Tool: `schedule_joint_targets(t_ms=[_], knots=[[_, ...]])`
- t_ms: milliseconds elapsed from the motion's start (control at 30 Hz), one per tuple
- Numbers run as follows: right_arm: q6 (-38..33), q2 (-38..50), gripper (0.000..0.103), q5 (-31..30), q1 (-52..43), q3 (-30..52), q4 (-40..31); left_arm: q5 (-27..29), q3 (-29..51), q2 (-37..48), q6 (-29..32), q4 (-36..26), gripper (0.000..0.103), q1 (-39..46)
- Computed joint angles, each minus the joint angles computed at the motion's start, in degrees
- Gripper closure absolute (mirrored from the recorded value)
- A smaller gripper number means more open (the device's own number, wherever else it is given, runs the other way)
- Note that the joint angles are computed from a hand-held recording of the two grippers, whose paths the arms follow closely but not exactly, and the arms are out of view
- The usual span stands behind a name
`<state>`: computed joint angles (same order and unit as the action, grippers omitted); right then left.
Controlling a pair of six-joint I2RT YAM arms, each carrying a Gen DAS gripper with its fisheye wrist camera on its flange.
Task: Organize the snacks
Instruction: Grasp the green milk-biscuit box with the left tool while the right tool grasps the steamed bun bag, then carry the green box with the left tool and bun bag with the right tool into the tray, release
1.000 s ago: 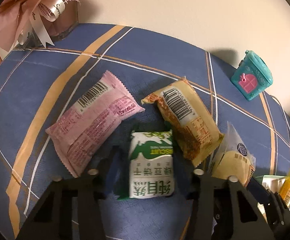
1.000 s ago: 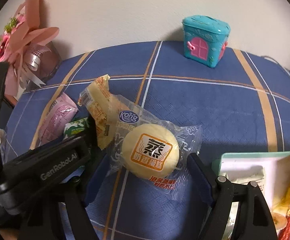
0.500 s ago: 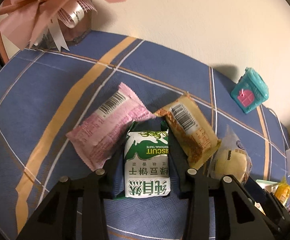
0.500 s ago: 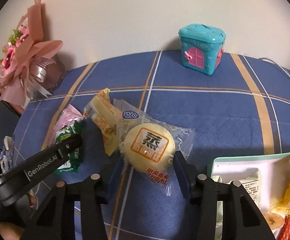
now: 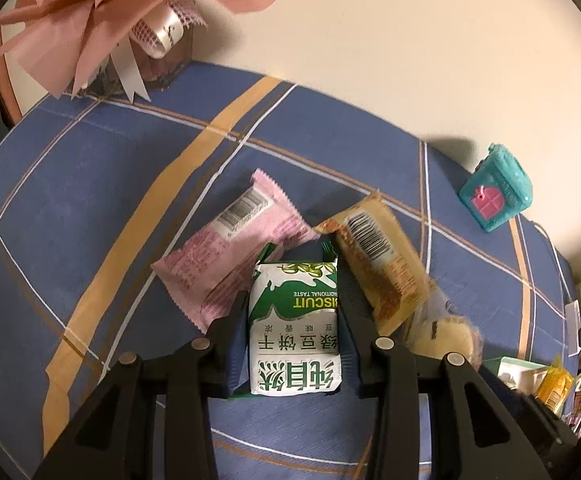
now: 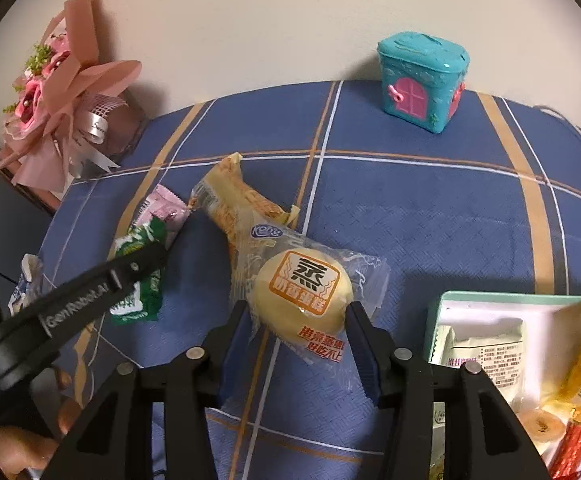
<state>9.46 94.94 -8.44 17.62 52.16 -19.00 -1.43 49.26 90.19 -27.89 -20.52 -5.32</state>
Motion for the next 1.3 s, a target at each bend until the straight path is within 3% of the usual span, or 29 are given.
schedule_joint_targets(t_ms=[100,167,400,500,733,1067,1300], knots=[[0.71,-0.24,0.037,-0.58,0.02,-0.29,0.93,1.00,-0.51,0.20,-0.15,0.19,0.061,0.59],[1.36,-0.65,0.020,-1.09,-0.20,-0.76,2.05,1.46,-0.98,-0.09,-0.09,0.59,0.061,0.94],[3.82,3.67,0.016,-2.62,-0.33,-0.40,5.42,1.53,-1.48,-0.16,0.16,1.03,0.061,1.47],[4.79,4.87,0.009,-1.18,0.58,-1.16,7.89,1.59,-1.51,0.00,0.23,1.25,0.061,1.50],[6.10,5.80,0.009,0.89,0.88,-3.00,11.42,2.33,-1.45,1.84,0.38,1.75,0.061,1.77],[7.24,3.41,0.036,-1.64,-2.19,-5.17,13.16,0.45,-0.08,5.57,0.91,1.91,0.058,0.13],[7.61,1.44,0.038,-1.74,-2.16,-4.65,11.03,0.26,-0.32,4.65,0.46,2.09,0.060,-0.17]])
